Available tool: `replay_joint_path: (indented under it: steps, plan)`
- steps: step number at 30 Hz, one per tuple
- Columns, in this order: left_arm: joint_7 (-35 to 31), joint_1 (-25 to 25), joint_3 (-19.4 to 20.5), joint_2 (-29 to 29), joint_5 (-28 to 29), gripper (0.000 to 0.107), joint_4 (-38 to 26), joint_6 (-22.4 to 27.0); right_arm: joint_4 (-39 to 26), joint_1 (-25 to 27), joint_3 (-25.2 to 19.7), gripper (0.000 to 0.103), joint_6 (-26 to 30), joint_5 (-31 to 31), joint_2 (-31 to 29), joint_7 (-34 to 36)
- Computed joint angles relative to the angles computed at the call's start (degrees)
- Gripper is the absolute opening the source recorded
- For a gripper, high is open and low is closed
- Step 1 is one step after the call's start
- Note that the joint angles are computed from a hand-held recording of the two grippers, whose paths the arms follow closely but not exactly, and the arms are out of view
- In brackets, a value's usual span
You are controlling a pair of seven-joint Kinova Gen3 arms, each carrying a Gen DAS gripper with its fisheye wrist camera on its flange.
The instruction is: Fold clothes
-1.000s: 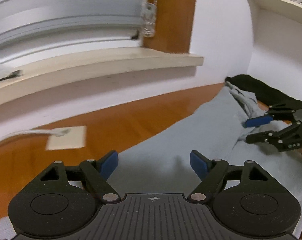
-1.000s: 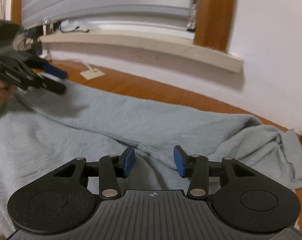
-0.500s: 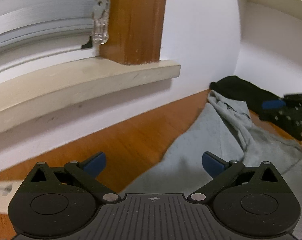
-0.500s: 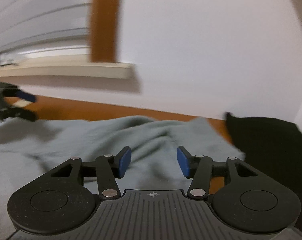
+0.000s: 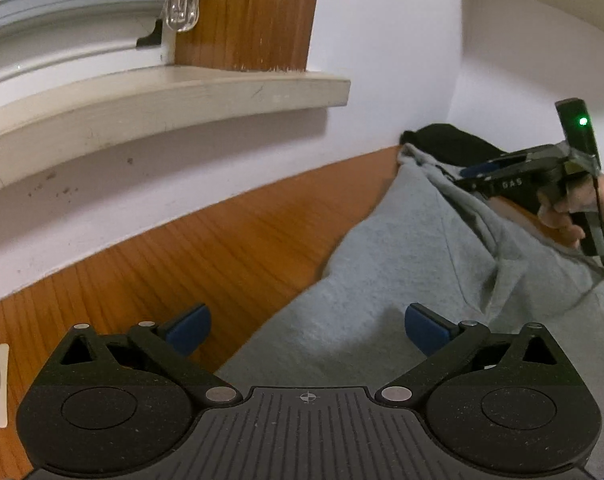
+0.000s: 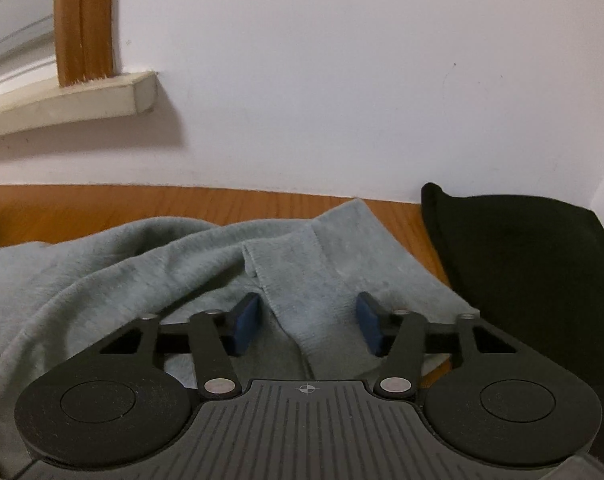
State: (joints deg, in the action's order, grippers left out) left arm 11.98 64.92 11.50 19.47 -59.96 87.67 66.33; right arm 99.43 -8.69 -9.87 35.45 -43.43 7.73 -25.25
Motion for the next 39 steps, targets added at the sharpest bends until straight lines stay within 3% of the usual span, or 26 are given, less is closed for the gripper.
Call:
replay_joint_path:
  steps: [5, 8, 11, 13, 17, 20, 22, 24, 28, 31, 32, 33, 34, 36, 39]
  plan:
    - [-1.11, -0.02, 0.03, 0.52, 0.61, 0.103, -0.81, 0.61, 0.62, 0.85, 0.34, 0.008, 1.52, -1.89, -1.84, 3.75]
    - [-1.71, 0.16, -0.23, 0.75, 0.93, 0.103, -1.28, 1.07, 2.37, 0.24, 0.9, 0.0, -0.79, -3.65, -4.1, 5.64]
    - [-1.74, 0.16, -0.41, 0.7, 1.05, 0.103, -1.29, 0.93, 5.04, 0.03, 2.4, 0.0, -3.55, -9.17, -7.01, 10.64]
    - [-1.59, 0.19, -0.48, 0.58, 1.06, 0.103, -1.15, 0.88, 5.68, 0.17, 4.59, 0.0, -2.14, -11.62, -8.82, 12.69]
    - [-1.88, 0.47, -0.46, 0.81, 0.88, 0.103, -1.48, 1.44, 5.83, -0.59, 7.07, 0.0, -1.17, -9.54, -9.99, 10.92]
    - [-1.62, 0.83, -0.54, 0.73, 0.11, 0.103, -1.2, 1.36, 5.13, -1.75, 6.62, 0.006, -1.19, -6.02, -8.27, 6.41]
    - [-0.74, 1.59, -0.51, 0.39, -2.09, 0.103, -0.11, 0.61, 4.77, -2.72, 5.47, 0.019, -1.99, -4.15, -6.6, 3.83]
    - [0.27, 2.07, -0.23, -0.2, -4.6, 0.103, 1.34, -0.9, 4.3, -3.26, 2.9, 0.043, -4.14, -0.49, -5.17, -0.67]
    - [-1.2, 1.53, 1.0, -0.58, -6.58, 0.103, 2.17, -4.09, 1.88, -12.53, 8.11, 0.051, -6.77, 6.16, -1.98, -9.99]
    - [-3.33, 0.8, 1.14, -0.03, -4.18, 0.103, 0.7, -3.94, -0.72, -12.84, 7.67, 0.052, -5.83, 9.79, 0.3, -16.3]
    - [-3.88, 0.35, 1.49, 0.17, -3.55, 0.103, 0.26, -3.79, -1.03, -10.83, 5.49, 0.046, -5.87, 10.18, 0.7, -17.02]
    - [-3.5, 0.61, 0.79, -0.11, -3.08, 0.103, 0.61, -4.47, -1.14, -9.62, 4.37, 0.027, -5.84, 9.8, 0.93, -16.81]
    - [-2.95, 0.52, 0.6, -0.37, -2.84, 0.103, 0.98, -5.0, -1.1, -8.07, 3.14, 0.015, -5.49, 8.95, 0.89, -15.66]
    - [-2.86, 0.36, 0.46, -0.35, -2.05, 0.103, 0.8, -4.95, 0.41, -6.53, 2.62, 0.009, -6.26, 5.42, -0.36, -11.25]
    - [-2.85, 0.2, 0.2, -0.38, -1.88, 0.103, 0.82, -5.38, 4.28, 0.31, -2.42, 0.008, -10.14, -0.81, -4.58, -4.35]
